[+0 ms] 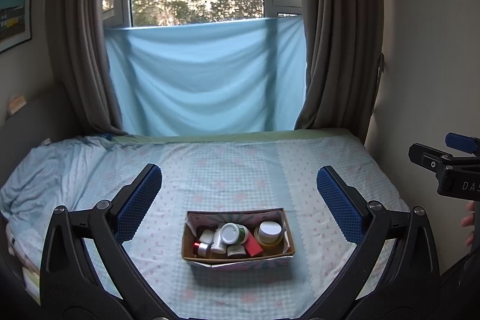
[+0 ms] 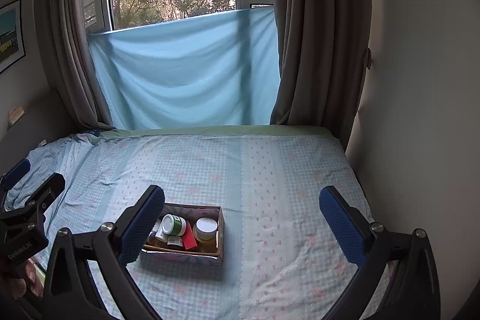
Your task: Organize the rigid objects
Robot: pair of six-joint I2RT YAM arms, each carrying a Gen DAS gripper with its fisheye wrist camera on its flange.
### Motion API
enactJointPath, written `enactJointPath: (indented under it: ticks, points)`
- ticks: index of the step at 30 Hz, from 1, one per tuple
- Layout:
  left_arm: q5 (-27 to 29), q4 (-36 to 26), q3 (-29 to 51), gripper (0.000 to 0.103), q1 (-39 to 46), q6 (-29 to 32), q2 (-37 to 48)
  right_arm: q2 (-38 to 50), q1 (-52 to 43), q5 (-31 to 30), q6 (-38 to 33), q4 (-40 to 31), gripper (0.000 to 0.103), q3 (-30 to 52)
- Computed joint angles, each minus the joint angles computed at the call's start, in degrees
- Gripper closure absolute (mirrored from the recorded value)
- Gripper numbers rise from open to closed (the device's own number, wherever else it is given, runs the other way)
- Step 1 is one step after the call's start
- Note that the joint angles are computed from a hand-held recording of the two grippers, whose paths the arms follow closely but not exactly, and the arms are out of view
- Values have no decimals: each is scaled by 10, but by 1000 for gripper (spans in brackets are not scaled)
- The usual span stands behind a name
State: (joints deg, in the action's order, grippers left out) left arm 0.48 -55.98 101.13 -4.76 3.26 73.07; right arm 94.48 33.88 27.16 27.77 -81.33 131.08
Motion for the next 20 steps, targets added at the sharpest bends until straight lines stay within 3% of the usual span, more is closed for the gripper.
enactJointPath:
  ticks: [6, 20]
  points:
    - [8, -1, 3, 0, 1, -5, 5, 6, -4, 2, -3, -2, 0, 13]
    - [-36, 35, -23, 0, -32, -20, -13, -8, -15, -2, -9, 17, 0, -9]
